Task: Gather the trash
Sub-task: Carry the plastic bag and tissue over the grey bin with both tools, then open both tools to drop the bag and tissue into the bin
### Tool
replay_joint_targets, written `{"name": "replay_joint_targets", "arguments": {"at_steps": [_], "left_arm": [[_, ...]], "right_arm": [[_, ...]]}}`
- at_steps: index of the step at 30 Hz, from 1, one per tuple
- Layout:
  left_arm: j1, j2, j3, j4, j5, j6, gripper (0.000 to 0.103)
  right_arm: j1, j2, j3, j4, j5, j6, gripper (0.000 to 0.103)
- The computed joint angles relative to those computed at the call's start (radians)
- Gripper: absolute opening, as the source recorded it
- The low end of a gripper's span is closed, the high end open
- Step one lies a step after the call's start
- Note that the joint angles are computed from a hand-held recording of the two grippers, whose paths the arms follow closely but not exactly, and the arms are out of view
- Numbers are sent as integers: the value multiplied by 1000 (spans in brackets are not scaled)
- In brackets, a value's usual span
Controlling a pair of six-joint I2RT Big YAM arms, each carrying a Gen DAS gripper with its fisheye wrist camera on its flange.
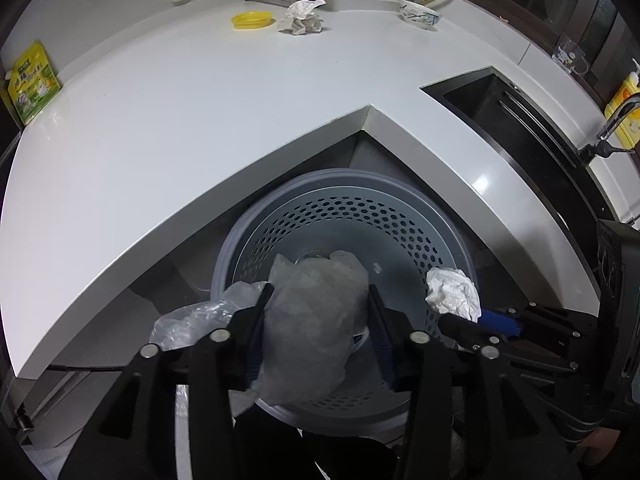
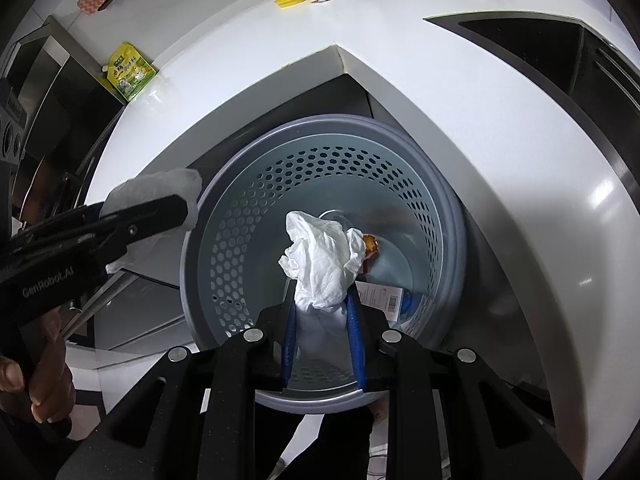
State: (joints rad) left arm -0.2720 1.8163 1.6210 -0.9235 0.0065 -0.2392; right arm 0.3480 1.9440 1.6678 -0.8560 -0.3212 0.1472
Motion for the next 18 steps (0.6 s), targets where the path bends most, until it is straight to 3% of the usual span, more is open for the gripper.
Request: {"name": "replay_joint_targets", "arguments": {"at_steps": [2, 4, 7, 18], "left_arm": [[3, -5, -8, 6, -2, -13, 54], [5, -8, -12, 6, -9, -19, 56], [10, -18, -22, 12, -19, -29, 60], [17, -26, -19, 4, -33, -39, 60]], "right_arm": [[0, 1, 6, -2, 2, -7, 31], [1, -5, 3, 7, 9, -7, 50], [3, -7, 6, 7, 11, -11, 50], [-1, -14, 12, -7, 13, -1, 50]]}}
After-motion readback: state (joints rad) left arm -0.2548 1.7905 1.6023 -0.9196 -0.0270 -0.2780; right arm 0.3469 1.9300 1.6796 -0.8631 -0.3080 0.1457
